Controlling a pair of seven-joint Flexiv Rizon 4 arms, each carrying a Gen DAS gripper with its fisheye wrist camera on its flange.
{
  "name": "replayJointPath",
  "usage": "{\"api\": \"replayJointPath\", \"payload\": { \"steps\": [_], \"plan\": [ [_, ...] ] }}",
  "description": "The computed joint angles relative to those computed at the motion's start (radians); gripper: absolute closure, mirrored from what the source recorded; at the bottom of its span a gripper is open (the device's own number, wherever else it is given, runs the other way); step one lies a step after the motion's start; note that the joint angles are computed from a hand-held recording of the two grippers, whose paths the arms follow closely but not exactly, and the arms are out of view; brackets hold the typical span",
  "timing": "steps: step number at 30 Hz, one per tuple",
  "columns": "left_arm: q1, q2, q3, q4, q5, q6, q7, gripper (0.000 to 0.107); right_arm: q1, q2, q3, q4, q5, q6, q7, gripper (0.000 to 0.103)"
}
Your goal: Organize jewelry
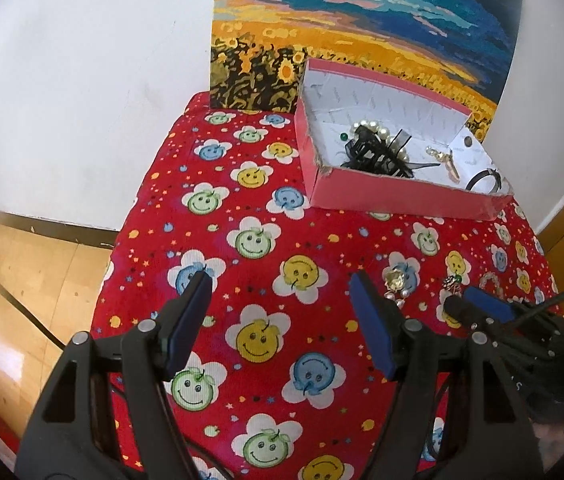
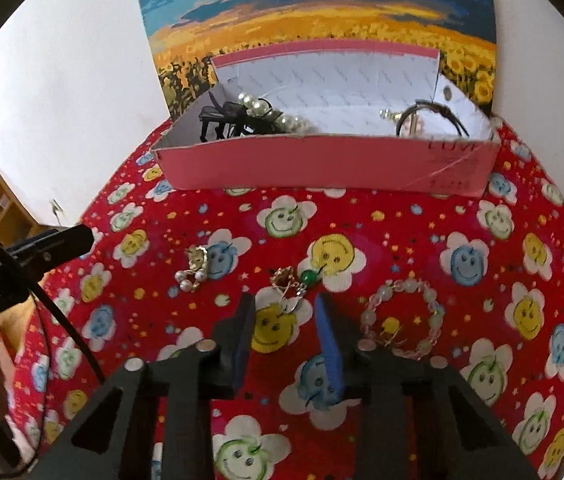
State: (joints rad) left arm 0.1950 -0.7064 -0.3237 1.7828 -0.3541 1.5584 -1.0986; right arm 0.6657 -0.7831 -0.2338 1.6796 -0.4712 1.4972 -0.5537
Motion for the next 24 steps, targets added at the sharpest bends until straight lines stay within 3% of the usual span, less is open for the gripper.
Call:
{"api": "replayJointPath", "payload": {
  "steps": [4, 6, 12, 17, 22, 24],
  "plan": [
    [-0.001, -0.006, 0.000, -0.004, -0.002, -0.014, 0.000, 0.042, 0.011, -0.006, -0.014, -0.017, -0.034, -0.042, -0.021, 0.077],
    [-0.004, -0.007, 0.002, -0.004, -0.003, -0.017, 0.001, 0.042, 0.012, -0.010, -0.016, -0.030, -0.057, -0.071, -0.030, 0.088],
    [-0.012, -0.002, 0.007, 0.003, 0.001, -0.015, 0.008, 0.042, -0.009, 0.001, 0.004, -0.008, -0.068, -0.030, -0.024, 0.089],
    [-0.006, 0.001, -0.010, 0.010, 0.000, -0.016, 0.018, 0.042, 0.020, 0.035, -0.039, 0.062, -0.040, 0.061, -0.009, 0.089],
    [-0.005, 0.005, -0.021, 0.019, -0.001, -0.016, 0.028, 0.042, -0.078, 0.055, 0.109, 0.082, 0.046, 0.126, -0.146, 0.089],
    [-0.007, 0.008, -0.022, 0.022, -0.002, -0.016, 0.030, 0.042, -0.032, 0.063, 0.056, 0.105, 0.032, 0.122, -0.133, 0.088]
  ]
}}
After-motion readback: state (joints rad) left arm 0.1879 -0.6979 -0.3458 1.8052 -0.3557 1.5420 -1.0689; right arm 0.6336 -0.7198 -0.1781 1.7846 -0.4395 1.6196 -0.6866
